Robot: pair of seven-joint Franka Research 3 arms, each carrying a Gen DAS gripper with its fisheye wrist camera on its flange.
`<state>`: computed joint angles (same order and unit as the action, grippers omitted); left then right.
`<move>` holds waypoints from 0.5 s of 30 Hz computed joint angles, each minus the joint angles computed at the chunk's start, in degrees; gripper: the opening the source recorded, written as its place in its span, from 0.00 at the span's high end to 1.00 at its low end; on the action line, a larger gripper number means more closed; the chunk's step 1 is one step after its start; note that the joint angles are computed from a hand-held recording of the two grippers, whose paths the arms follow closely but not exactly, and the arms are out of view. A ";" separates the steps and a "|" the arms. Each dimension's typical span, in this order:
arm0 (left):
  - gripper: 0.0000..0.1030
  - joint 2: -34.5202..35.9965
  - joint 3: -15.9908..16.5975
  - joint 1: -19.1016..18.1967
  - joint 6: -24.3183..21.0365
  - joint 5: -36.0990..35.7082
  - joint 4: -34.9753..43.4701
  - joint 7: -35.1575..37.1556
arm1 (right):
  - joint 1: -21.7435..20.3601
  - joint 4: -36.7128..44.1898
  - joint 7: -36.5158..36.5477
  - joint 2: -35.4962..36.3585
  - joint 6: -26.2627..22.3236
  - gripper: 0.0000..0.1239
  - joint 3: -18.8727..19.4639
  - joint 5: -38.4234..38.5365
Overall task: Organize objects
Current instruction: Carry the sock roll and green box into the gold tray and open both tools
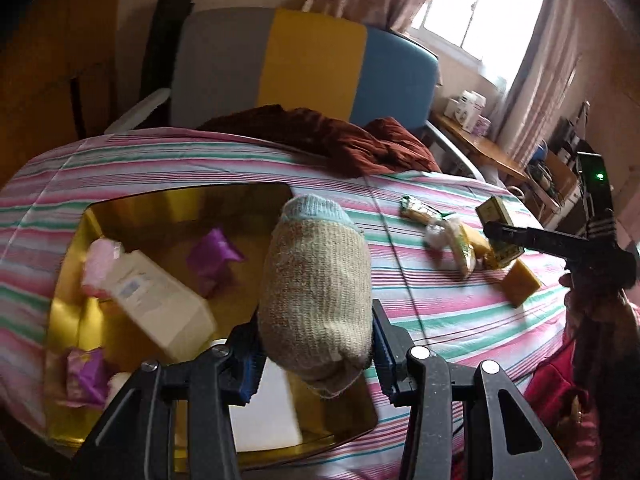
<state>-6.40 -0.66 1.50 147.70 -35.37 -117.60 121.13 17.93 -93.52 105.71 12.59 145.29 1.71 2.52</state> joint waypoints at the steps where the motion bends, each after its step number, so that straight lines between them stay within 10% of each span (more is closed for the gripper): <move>1: 0.55 -0.26 0.33 0.31 0.12 -0.19 -0.24 -0.07 | 0.20 0.99 -1.43 0.71 -0.10 0.76 1.00 1.37; 15: 0.55 0.58 4.00 7.25 5.01 7.85 -2.17 -11.71 | 7.73 16.93 -7.46 13.45 -3.54 0.76 4.73 9.12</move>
<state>-5.82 3.33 8.75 152.71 -27.52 -119.77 109.42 25.67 -76.60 98.24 26.05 141.75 6.43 11.64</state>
